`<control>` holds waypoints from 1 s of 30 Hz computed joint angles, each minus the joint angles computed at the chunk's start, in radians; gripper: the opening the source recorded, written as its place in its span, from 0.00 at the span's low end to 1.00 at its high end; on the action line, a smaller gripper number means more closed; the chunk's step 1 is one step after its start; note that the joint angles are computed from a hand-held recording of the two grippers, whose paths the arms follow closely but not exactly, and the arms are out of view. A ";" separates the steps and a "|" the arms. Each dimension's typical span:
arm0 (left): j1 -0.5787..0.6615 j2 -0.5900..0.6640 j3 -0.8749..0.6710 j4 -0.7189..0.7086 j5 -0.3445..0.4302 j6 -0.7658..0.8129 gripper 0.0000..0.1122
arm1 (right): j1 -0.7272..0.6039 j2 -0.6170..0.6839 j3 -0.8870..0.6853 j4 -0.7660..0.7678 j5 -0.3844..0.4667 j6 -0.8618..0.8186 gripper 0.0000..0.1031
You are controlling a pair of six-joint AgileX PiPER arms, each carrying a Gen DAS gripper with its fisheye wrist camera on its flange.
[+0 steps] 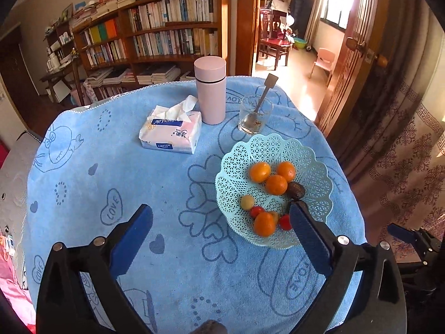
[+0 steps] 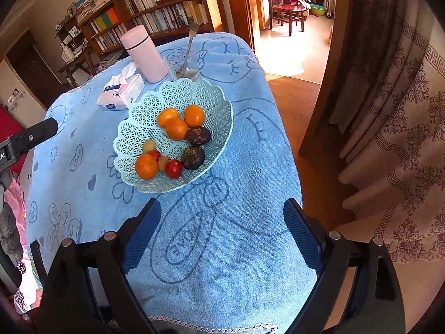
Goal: Organize fruits
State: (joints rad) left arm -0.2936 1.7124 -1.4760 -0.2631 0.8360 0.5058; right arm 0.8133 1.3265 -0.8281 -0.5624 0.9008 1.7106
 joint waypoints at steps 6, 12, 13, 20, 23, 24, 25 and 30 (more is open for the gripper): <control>0.019 -0.047 0.031 0.002 -0.020 0.022 0.87 | 0.046 0.073 -0.117 -0.053 0.076 -0.035 0.92; 0.025 -0.082 0.038 0.022 -0.036 0.018 0.87 | 0.092 0.125 -0.213 -0.103 0.164 -0.056 0.93; 0.024 -0.086 0.040 0.031 -0.038 0.012 0.87 | 0.098 0.132 -0.224 -0.108 0.176 -0.057 0.94; 0.008 -0.093 0.049 0.065 -0.038 -0.002 0.87 | 0.114 0.153 -0.262 -0.123 0.210 -0.075 0.94; -0.006 -0.090 0.050 0.067 -0.039 0.000 0.87 | 0.118 0.151 -0.266 -0.126 0.224 -0.080 0.94; -0.013 -0.089 0.051 0.071 -0.040 -0.004 0.87 | 0.119 0.149 -0.265 -0.128 0.226 -0.081 0.94; -0.019 -0.089 0.051 0.070 -0.040 -0.002 0.87 | 0.123 0.144 -0.264 -0.129 0.234 -0.080 0.94; -0.070 -0.083 0.054 0.113 -0.051 -0.033 0.87 | 0.122 0.123 -0.243 -0.140 0.242 -0.072 0.95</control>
State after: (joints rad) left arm -0.3632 1.6289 -1.4218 -0.1503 0.7848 0.4733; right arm 0.9353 1.4500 -1.0715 -0.7026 1.1424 1.6386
